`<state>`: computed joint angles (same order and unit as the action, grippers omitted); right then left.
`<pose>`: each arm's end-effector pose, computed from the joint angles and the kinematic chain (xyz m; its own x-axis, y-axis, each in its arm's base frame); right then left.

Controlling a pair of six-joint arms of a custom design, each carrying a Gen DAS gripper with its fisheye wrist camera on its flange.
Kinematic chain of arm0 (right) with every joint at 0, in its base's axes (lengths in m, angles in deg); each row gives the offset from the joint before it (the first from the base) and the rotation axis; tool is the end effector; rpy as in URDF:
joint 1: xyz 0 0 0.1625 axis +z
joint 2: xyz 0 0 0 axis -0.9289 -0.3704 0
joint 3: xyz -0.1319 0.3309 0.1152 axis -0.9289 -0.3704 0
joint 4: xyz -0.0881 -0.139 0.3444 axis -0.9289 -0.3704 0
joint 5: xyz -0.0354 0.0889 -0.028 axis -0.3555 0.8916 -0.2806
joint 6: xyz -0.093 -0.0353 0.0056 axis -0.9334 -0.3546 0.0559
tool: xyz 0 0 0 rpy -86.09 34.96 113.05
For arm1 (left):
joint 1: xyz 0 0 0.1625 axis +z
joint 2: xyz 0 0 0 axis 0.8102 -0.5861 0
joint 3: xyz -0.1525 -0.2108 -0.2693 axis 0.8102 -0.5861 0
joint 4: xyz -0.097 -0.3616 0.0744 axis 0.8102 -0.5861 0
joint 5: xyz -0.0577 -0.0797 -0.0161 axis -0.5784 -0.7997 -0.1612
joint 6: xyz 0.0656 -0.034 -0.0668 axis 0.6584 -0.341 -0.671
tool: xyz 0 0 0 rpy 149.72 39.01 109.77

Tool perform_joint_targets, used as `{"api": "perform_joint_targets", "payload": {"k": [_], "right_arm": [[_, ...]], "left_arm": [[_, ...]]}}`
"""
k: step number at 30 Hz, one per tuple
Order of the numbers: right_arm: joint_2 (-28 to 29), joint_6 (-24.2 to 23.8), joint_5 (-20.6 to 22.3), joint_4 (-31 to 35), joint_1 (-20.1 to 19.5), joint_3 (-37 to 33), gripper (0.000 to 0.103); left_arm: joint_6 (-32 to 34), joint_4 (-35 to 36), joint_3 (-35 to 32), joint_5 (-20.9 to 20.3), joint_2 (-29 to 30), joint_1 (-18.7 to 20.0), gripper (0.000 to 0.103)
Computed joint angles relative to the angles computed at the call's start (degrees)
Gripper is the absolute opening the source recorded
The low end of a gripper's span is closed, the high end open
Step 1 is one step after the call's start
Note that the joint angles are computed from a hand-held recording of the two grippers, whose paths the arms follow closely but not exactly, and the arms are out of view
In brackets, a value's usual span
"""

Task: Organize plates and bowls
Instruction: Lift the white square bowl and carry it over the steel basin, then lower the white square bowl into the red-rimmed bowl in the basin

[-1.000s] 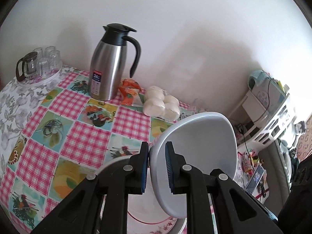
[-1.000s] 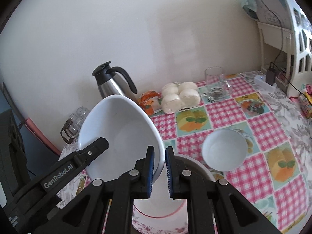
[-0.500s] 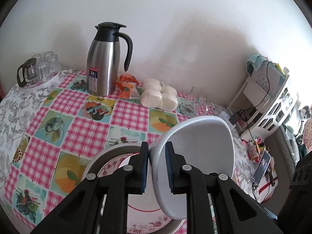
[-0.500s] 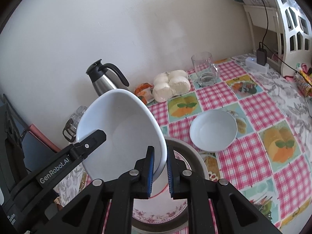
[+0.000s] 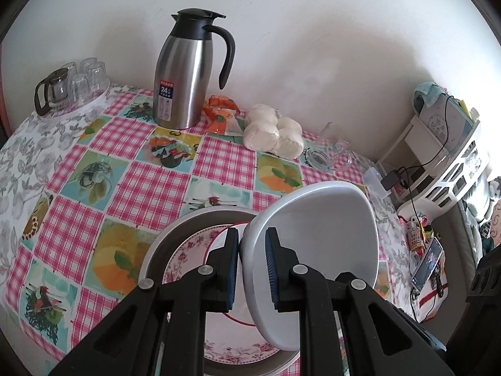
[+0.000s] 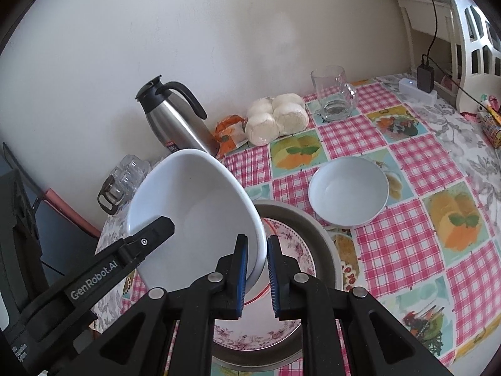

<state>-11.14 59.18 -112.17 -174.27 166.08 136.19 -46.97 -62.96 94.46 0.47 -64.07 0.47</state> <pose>0.2090 -0.7784 0.2006 -0.9162 -0.1306 0.3789 -0.3135 0.8226 -0.4745 -0.3027 -0.7829 0.1437 -0.8834 -0.2121 -0.4179 0.1384 0.7339 -0.6651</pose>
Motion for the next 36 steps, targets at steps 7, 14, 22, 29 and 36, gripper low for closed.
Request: {"api": "perform_joint_targets", "payload": {"k": [7, 14, 22, 29, 36], "right_arm": [[0.77, -0.12, -0.4, 1.18, 0.06, -0.61, 0.015], [1.66, 0.77, -0.9, 3.77, -0.18, -1.99, 0.016], [2.44, 1.76, -1.69, 5.73, -0.31, -3.09, 0.016], [3.18, 2.19, -2.51, 7.25, -0.41, -4.25, 0.017], [3.94, 3.09, -3.16, 9.11, -0.67, -5.65, 0.019]], "left_arm": [[-2.17, 1.65, 0.89, -0.27, -0.98, 0.42, 0.018], [-3.86, 3.98, 0.69, -1.04, -1.16, 0.83, 0.018], [-6.03, 8.17, -1.14, -1.8, -0.48, 1.42, 0.018], [-7.38, 10.94, -2.62, -2.5, 0.16, 1.79, 0.018], [-8.4, 13.07, -4.09, -3.12, 0.94, 2.09, 0.018]]}}
